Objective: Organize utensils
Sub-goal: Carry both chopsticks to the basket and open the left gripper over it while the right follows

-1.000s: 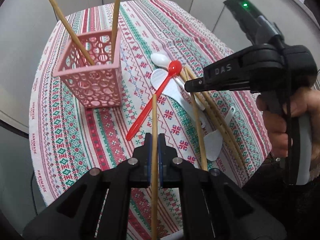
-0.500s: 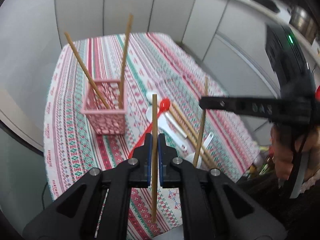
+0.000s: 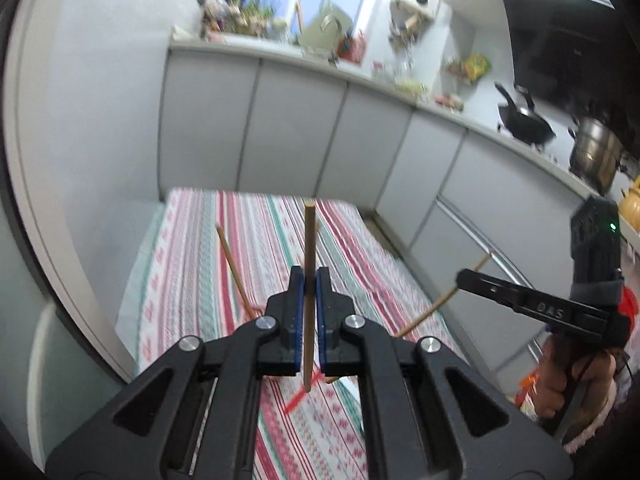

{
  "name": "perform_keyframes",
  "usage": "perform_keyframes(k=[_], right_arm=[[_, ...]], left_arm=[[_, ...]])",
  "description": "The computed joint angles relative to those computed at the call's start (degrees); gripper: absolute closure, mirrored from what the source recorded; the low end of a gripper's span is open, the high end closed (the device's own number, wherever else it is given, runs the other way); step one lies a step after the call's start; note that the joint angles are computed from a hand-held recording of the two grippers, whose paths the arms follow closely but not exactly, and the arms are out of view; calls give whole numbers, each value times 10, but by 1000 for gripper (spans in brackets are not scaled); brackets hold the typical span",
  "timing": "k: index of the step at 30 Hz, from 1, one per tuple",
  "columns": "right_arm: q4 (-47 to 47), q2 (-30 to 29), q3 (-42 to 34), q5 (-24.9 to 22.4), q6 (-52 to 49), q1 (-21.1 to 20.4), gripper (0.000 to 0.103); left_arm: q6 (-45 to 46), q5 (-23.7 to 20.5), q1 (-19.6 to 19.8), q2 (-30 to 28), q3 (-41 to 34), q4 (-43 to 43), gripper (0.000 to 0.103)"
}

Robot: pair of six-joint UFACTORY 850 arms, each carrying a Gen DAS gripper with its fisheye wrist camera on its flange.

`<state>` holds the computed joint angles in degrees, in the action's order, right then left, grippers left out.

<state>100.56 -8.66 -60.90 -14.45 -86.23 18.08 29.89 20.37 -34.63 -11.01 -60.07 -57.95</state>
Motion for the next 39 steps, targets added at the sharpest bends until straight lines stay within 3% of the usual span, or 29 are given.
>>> perform_keyframes(k=[6, 11, 14, 23, 39], right_arm=[[233, 8, -3, -15, -212, 7, 98], [269, -13, -22, -29, -240, 14, 98], [282, -35, -35, -29, -255, 18, 98], [259, -85, -67, -20, -229, 28, 98], [40, -151, -111, -1, -12, 48, 97]], left_arm=[[-19, 78, -2, -5, 1, 37, 97], [-1, 108, 4, -34, -16, 37, 97], [8, 98, 12, -55, -30, 32, 97], [61, 85, 21, -93, -59, -14, 97], [140, -20, 47, -129, -91, -125, 97]])
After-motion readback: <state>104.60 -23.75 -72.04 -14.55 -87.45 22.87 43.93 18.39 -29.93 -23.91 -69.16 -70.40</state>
